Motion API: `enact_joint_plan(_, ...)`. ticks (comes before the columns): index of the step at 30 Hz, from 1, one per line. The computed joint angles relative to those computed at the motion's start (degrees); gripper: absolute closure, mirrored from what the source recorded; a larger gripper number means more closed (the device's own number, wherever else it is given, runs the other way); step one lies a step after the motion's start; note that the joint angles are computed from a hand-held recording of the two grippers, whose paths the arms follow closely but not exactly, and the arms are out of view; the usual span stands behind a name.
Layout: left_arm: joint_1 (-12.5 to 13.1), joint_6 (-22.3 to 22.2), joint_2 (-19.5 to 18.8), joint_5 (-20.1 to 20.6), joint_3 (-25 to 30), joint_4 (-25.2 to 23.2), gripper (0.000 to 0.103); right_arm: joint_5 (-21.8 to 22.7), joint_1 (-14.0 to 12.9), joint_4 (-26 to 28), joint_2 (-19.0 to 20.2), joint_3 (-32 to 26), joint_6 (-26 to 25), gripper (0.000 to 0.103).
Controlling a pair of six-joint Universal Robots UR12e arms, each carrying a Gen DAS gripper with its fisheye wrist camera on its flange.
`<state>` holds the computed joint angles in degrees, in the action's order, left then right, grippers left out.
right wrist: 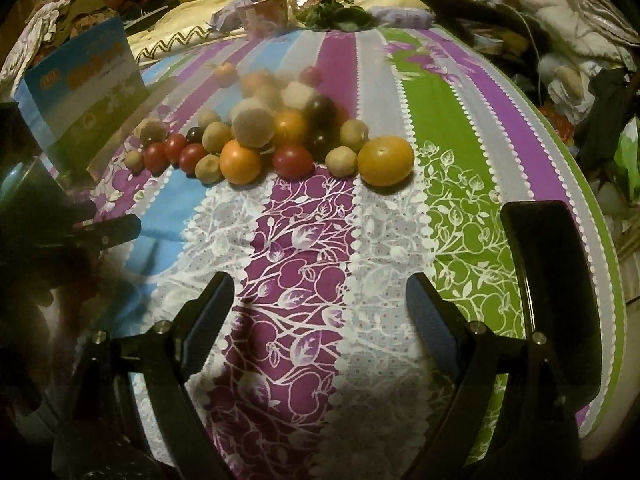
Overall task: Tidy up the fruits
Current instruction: 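Grasp a large orange with the right gripper while the left gripper grasps a brown round fruit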
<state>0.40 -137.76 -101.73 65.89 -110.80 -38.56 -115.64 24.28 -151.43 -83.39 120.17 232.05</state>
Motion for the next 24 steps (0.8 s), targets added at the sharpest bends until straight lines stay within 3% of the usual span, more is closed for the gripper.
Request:
enact_joint_plan(3,0.47,-0.16,0.07,-1.85,0.16,-0.30,0.016,-1.03,-0.67,-2.64,-0.61,0.85,-0.70,0.016)
enact_joint_plan(9,1.58,0.96,0.24,-6.68,0.88,-3.93,0.022,-1.62,-4.62,-0.66,-1.35,0.57,-2.74,0.017)
enact_joint_plan(12,1.62,2.53,-0.18,-7.82,1.62,-7.40,0.039,0.42,-6.49,1.51,-0.66,-0.17,-5.64,0.030)
enact_joint_plan(19,0.38,6.99,-1.25,-10.79,3.07,-12.30,0.050,2.19,-7.67,1.13,0.29,-0.25,-9.57,0.037)
enact_joint_plan(20,0.06,7.18,-1.67,-11.41,3.56,-13.25,0.052,2.08,-7.70,0.78,0.31,-0.17,-9.75,0.044)
enact_joint_plan(21,-0.21,7.06,-2.14,-11.92,4.09,-14.29,0.054,2.45,-7.85,-0.16,0.29,0.05,-10.12,0.061)
enact_joint_plan(24,-1.21,6.52,-3.49,-12.43,5.28,-15.68,0.060,3.25,-7.92,-0.91,-0.35,0.41,-9.49,0.061)
